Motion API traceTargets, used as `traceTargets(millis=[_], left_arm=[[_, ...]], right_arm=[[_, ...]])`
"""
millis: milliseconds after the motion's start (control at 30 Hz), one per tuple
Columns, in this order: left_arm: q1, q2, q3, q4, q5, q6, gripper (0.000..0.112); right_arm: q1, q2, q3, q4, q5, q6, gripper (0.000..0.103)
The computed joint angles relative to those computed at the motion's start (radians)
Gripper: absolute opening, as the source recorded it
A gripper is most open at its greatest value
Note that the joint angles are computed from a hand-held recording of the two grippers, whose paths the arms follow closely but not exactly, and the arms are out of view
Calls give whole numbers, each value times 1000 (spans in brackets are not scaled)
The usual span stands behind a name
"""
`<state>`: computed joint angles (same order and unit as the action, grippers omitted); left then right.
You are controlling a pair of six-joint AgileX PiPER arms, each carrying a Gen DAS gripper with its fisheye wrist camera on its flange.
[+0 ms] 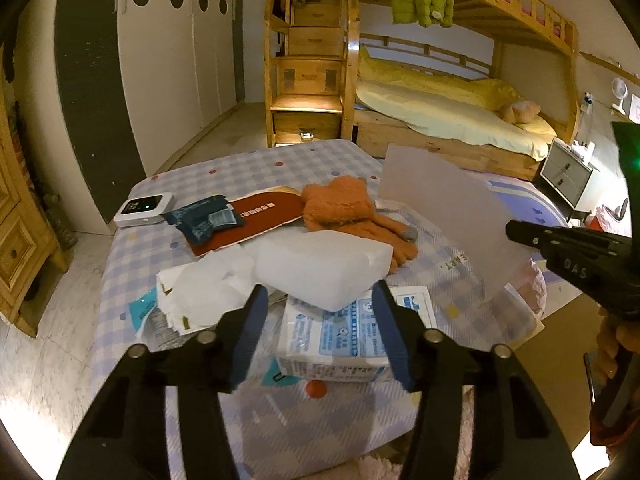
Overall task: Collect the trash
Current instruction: 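Hold the red packaging in the right gripper while the left gripper grasps the white foam block, then carry the foam block and packaging to the wastebasket and open both grippers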
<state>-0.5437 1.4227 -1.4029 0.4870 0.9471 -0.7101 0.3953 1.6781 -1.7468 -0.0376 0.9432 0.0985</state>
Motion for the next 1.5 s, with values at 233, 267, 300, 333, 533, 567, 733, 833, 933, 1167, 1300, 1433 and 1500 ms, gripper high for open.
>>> traceTargets(millis=[233,267,300,333,533,567,733,833,933,1167,1300,1433,1500], left_arm=[[13,84,-80,-37,34,56,49],[19,107,-103,-49,55,71,43],[24,120,-118,-56,65,75,39],[31,132,-133,-69,76,84,33],[35,102,-121,-44,63,44,25],[28,85,-117,-22,63,20,25],[-45,29,-144,84,75,-62,25],[-99,33,-162,124,68,-102,25],[-153,75,-186,136,43,-117,25],[-207,254,-349,17,-1,17,25],[-231,391,-512,-39,17,102,26],[-249,552,-713,-76,67,177,26],[-246,648,-851,-105,115,225,27]], right_arm=[[-11,-6,3,13,5,-7,0],[-13,-10,7,18,6,-10,0],[-15,-14,11,22,6,-13,0],[-18,-18,15,26,6,-15,0],[-28,-51,53,32,-27,-3,0],[-29,-57,58,29,-35,2,0],[-72,-98,78,42,-57,1,0],[-101,-124,103,51,-63,2,0],[-148,-154,138,69,-66,-6,0],[-277,-206,206,92,-65,-28,0],[-372,-214,239,106,-73,-40,0],[-458,-201,258,127,-84,-64,0],[-500,-185,259,137,-87,-73,0]])
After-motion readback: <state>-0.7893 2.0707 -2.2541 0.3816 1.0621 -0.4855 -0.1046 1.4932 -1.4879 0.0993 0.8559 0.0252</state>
